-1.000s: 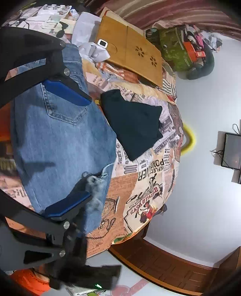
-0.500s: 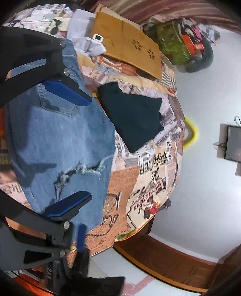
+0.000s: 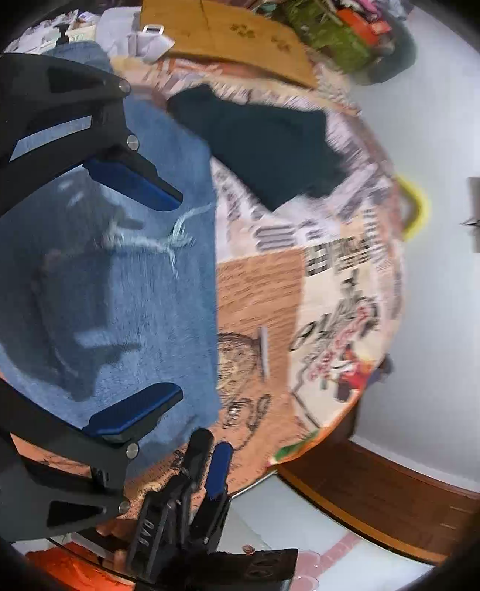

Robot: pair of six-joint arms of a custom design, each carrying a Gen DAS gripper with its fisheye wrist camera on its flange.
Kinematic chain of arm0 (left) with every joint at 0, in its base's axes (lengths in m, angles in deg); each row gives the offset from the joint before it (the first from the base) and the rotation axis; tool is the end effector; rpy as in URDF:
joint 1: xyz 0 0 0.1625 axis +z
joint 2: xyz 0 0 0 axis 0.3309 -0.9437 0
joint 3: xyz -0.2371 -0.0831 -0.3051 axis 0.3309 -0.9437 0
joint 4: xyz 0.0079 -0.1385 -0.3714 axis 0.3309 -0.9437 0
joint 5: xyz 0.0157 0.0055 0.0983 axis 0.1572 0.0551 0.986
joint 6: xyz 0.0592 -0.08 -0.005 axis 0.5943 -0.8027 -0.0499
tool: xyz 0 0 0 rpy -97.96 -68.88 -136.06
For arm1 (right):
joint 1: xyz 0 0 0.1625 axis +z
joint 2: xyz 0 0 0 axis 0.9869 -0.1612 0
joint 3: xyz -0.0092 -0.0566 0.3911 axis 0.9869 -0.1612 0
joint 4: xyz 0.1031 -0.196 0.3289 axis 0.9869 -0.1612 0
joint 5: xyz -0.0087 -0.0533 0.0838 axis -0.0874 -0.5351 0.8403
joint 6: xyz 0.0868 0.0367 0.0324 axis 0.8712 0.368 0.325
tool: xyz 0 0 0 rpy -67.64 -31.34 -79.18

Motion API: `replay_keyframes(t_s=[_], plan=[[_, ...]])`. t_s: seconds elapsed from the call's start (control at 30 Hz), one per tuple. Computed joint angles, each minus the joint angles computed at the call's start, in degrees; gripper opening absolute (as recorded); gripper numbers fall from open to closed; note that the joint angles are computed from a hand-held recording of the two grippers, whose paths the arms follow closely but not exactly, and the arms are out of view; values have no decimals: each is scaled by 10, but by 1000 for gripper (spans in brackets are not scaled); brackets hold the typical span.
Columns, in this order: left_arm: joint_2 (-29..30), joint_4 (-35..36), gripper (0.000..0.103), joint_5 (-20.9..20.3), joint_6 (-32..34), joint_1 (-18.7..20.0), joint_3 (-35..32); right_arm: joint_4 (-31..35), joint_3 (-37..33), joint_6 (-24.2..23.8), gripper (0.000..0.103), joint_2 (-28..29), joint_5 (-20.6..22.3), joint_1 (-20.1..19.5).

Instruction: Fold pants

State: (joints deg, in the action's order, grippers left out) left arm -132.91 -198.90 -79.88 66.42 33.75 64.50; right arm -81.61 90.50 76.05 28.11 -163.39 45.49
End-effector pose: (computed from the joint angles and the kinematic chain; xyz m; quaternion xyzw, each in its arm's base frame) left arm -0.1699 -0.5246 0.3775 0.3454 0.9060 -0.1187 0.2140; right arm 0.3907 -0.4081 0.1270 0.1151 -0.9294 0.2840 0.2057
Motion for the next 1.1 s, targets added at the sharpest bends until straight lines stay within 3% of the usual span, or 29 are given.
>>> replay_keyframes(t_s=[0.23, 0.47, 0.8, 1.1], plan=[[53, 42, 95, 39, -28, 19, 5, 74, 16, 23, 44, 5, 52, -44], [16, 21, 96, 92, 16, 4, 73, 33, 79, 32, 47, -23, 38, -22], [-41, 11, 96, 89, 11, 2, 101, 15, 123, 86, 48, -44, -7, 16], [-110, 3, 95, 83, -5, 15, 103, 42, 103, 117, 50, -46, -47, 45]])
